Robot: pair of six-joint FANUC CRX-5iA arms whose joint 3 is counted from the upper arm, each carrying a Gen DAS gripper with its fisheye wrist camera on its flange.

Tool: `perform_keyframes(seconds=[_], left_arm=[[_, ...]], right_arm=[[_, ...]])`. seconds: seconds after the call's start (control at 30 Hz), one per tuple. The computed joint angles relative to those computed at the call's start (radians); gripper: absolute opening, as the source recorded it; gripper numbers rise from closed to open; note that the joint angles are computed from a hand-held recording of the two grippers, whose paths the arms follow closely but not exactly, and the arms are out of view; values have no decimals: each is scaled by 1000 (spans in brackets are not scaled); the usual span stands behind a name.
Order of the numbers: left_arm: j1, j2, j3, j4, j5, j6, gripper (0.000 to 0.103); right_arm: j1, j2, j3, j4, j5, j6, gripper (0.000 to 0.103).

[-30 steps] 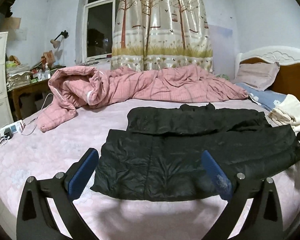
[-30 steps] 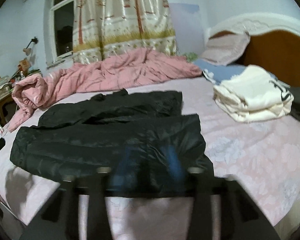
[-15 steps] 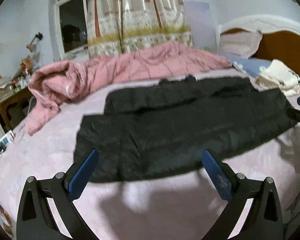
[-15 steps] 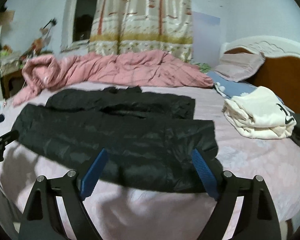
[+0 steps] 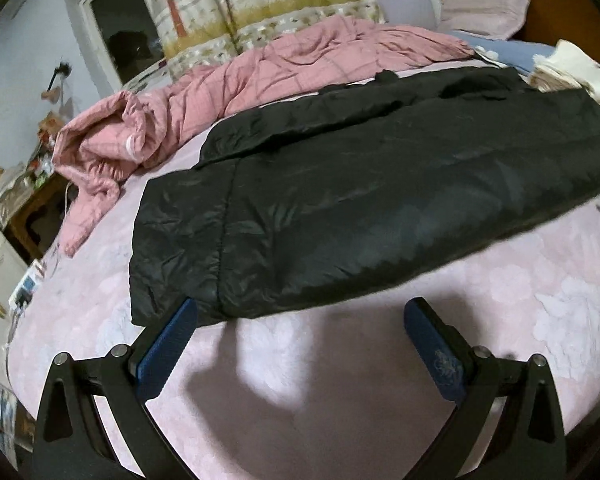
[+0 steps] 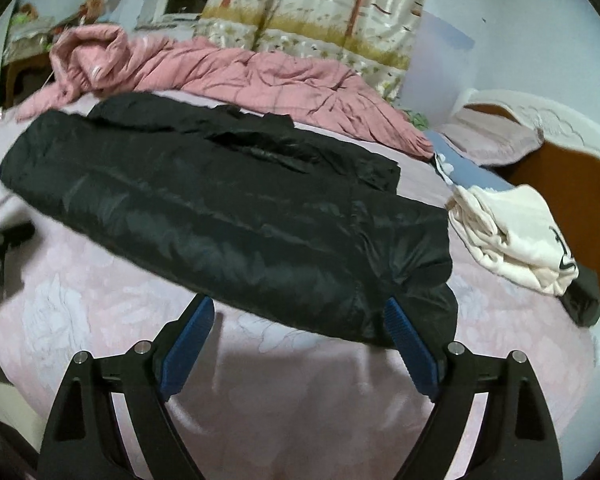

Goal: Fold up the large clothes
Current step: 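Grasp the folded edge of the black jacket with both grippers, then lift the held edge with both grippers and fold the jacket over lengthwise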

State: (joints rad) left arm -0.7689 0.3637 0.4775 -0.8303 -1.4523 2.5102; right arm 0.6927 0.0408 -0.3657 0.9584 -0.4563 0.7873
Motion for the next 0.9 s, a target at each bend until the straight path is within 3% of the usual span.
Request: perform_keyframes(seconds=[0.13, 0.2, 0.27, 0.33, 0.5, 0.73, 0.83, 0.9], left_arm=[[0, 3, 0, -5, -22, -2, 103], [-20, 20, 23, -59, -70, -21, 103], [-59, 48, 56, -182, -153, -29, 103], [-48, 34, 44, -192, -143, -70, 103], [4, 18, 10, -103, -122, -146, 102], [-1, 84, 84, -201, -102, -264, 103], [42, 73, 82, -133, -82, -210, 103], [35, 73, 82, -155, -90, -184, 99]], right_arm=[[15, 25, 27, -37, -52, 56, 89], [15, 41, 36, -18, -75, 49, 89], [-4, 64, 16, 154, -92, -77, 89], [-12, 108, 38, 273, -171, -167, 89], [-19, 136, 101, 153, -181, -78, 89], [-22, 169, 116, 229, -167, -98, 89], [-19, 201, 185, 117, -184, -31, 89], [-25, 213, 231, 13, -189, 16, 89]])
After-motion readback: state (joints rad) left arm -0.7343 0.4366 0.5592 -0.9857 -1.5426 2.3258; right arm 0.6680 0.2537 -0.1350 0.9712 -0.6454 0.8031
